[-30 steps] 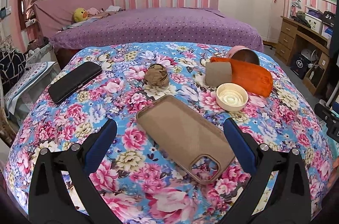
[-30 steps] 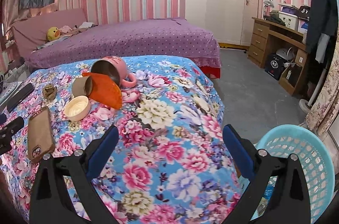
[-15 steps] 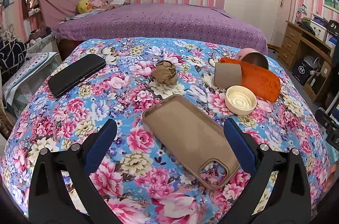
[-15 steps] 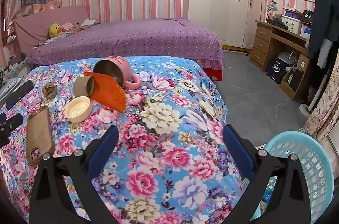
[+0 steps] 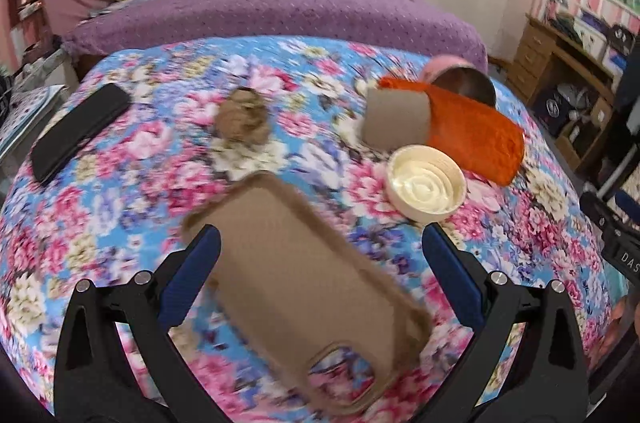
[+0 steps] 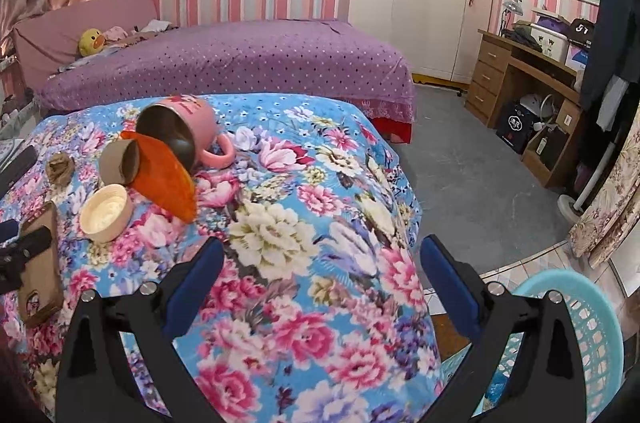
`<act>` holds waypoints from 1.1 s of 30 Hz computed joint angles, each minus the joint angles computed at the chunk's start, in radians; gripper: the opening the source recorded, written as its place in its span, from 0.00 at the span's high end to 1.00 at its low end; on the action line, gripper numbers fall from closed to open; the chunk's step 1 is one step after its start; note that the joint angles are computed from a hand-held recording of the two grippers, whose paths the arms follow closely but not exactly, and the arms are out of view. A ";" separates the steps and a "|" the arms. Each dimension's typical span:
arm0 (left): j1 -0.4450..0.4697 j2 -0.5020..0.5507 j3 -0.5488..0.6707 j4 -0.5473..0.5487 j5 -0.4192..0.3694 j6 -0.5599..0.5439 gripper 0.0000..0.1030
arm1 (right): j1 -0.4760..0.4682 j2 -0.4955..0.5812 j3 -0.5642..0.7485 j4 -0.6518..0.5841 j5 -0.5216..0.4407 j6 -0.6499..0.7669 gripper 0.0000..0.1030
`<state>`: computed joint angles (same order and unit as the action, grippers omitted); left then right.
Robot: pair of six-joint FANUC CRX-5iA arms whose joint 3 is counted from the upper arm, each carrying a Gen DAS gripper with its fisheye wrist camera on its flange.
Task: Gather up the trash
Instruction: 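Close the left gripper on the rim of the white bowl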
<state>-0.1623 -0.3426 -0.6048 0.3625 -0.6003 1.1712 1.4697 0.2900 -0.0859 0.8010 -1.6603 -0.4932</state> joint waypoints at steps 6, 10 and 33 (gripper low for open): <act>-0.061 0.087 0.077 0.026 -0.025 0.008 0.06 | -0.012 -0.031 -0.029 -0.015 0.018 -0.031 0.07; -0.092 0.143 0.117 0.029 -0.041 0.020 0.07 | -0.011 -0.046 -0.047 -0.019 0.010 -0.050 0.07; 0.049 0.074 0.049 0.092 -0.027 -0.138 0.42 | -0.099 0.036 0.038 0.112 0.214 0.130 0.11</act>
<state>-0.1138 -0.2681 -0.5558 0.4543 -0.6278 1.0328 1.3707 0.3262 -0.0479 0.9126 -1.4463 -0.3633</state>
